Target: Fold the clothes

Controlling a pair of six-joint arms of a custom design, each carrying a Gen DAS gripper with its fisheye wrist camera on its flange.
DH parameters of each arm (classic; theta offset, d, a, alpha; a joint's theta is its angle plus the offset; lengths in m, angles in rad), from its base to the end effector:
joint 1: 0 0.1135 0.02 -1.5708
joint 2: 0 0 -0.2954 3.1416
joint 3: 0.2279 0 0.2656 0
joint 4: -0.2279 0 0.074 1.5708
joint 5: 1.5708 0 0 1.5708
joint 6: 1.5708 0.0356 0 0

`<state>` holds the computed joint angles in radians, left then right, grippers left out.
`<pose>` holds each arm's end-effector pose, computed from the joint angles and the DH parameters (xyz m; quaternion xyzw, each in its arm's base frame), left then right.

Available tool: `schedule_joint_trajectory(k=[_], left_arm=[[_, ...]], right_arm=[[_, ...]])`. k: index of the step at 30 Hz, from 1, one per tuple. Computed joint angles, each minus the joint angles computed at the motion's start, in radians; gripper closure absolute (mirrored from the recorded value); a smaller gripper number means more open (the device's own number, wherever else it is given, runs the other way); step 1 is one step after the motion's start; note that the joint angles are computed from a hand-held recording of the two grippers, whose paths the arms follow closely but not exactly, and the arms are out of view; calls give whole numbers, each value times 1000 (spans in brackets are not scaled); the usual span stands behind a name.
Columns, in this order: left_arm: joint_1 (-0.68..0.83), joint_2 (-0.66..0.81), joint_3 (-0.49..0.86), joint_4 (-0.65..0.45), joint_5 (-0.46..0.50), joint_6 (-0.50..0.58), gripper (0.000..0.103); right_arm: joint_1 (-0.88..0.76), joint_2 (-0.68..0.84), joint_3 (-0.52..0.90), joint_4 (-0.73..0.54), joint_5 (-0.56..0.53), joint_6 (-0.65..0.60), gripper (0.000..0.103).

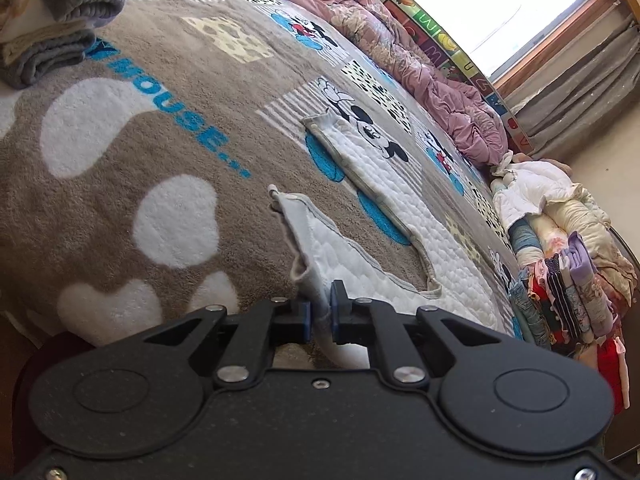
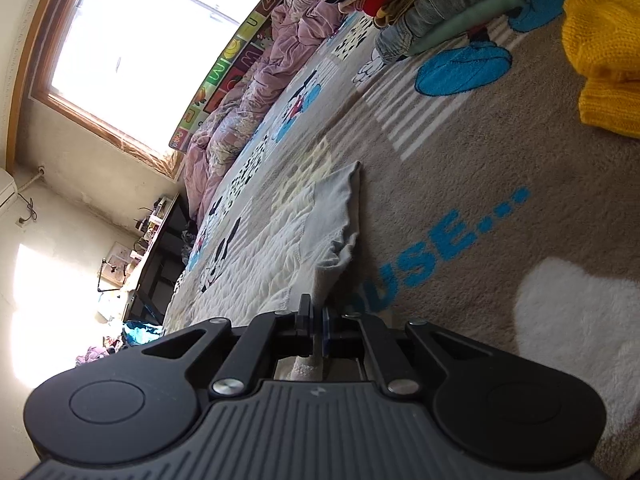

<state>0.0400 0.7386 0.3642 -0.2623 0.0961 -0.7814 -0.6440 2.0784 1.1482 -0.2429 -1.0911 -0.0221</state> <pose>0.1523 0.0027 0.2085 -0.3362 0.8263 -0.2029 0.4036 0.3399 -0.2157 0.1167 0.1588 0.8292 0.4255 0.3259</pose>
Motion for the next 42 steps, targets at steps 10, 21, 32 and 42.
schedule_joint_trajectory(k=[10,21,32,42], left_arm=[[55,73,-53,35,35,-25,96],[22,-1,13,-109,-107,17,80],[-237,272,82,71,-270,144,62],[-282,475,101,183,-363,265,59]], right_arm=[[10,-62,-78,-1,199,-51,92],[-5,-132,-92,79,184,-54,85],[159,-121,-49,47,51,-133,71],[241,-73,-39,-4,182,-282,73]])
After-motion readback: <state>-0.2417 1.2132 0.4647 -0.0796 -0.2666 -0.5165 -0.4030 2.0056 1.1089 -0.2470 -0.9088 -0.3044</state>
